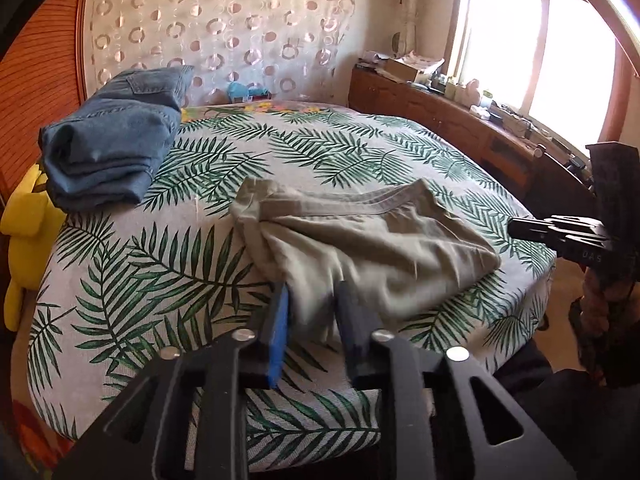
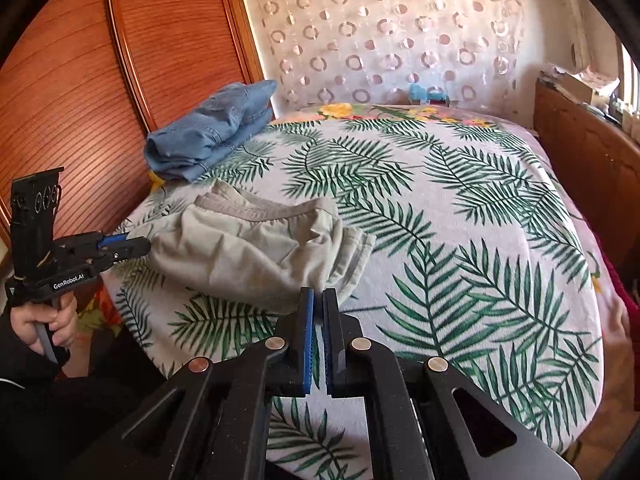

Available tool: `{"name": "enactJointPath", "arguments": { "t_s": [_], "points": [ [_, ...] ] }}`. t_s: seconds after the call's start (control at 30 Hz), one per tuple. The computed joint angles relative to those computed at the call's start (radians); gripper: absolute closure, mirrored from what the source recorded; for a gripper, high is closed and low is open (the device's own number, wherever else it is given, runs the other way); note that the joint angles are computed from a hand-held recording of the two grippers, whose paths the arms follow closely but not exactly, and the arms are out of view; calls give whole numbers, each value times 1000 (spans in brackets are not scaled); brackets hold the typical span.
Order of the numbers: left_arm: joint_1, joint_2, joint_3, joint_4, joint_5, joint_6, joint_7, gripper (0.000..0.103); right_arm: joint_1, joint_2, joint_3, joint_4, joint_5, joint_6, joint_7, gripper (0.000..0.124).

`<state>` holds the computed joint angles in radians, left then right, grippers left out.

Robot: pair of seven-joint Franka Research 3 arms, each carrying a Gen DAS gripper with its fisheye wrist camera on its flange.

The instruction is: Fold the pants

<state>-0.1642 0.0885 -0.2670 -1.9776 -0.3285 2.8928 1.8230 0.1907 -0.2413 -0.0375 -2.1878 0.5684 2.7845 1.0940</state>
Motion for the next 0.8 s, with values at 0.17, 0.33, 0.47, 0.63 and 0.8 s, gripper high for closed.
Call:
{"name": "enactJointPath", "arguments": {
  "t_s": [0.17, 0.33, 0.47, 0.63, 0.8],
  "points": [
    [7, 11, 0, 5, 9, 24, -35, 47, -25, 12, 24, 13, -78, 1, 70, 114],
    [14, 59, 3, 58, 55, 9, -73, 24, -7, 75, 21, 70, -78, 14, 53, 100],
    [18, 92, 7, 92, 131, 6, -141, 24, -4, 151, 27, 150, -72, 11, 35, 99],
    [16, 136, 21, 144, 242, -32, -234, 24, -15, 262, 39, 279, -89, -34, 36, 99],
    [34, 153, 4, 161, 268, -46, -244, 24, -25, 344, 51, 380, -152, -84, 88, 99]
  ]
}}
